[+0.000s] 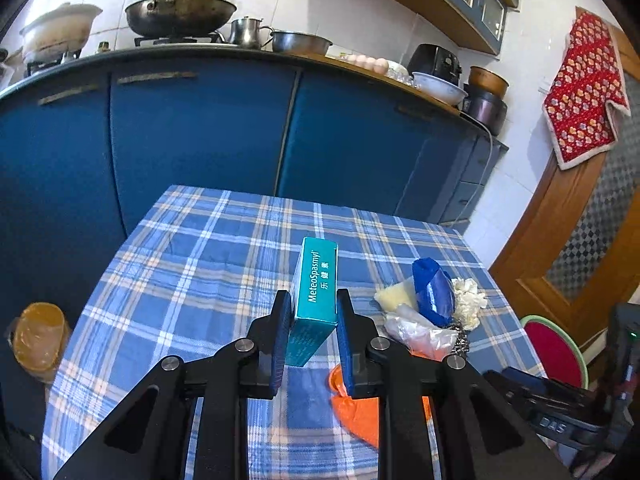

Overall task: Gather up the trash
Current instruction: 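Grasp the teal medicine box with the left tool while the right tool grasps the steel wool scrubber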

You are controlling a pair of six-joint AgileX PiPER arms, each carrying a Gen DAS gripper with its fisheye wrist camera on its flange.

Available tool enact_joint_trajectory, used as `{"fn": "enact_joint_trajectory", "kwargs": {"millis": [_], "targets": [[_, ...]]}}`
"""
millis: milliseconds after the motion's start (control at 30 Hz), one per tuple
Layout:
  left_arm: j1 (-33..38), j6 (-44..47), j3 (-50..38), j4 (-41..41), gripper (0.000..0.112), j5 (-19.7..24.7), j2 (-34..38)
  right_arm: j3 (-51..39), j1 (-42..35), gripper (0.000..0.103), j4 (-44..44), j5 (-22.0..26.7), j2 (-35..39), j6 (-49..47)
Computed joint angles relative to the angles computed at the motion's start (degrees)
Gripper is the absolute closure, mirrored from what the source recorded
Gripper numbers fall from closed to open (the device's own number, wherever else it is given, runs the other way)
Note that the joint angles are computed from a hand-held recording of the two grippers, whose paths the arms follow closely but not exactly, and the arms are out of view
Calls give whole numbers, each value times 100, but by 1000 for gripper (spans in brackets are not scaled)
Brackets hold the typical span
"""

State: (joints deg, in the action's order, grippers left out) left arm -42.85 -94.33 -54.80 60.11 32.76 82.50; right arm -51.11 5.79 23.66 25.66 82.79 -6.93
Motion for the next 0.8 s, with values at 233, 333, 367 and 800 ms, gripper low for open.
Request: {"fn": "enact_joint_trajectory", "kwargs": {"millis": [233,333,367,800], "targets": [[314,-231,360,165,91,-722,-220,-455,437,49,-823,-99,533,882],[387,-221,421,209,91,-895,-258,-665,599,55,-1150,-116,778,1244],[401,-211,428,210,91,-924,-259,-701,621,59,-1192,-115,822,1279],[251,-287,426,260,91,-892,-336,-518,717,86,-1605,-114,541,1691]]}}
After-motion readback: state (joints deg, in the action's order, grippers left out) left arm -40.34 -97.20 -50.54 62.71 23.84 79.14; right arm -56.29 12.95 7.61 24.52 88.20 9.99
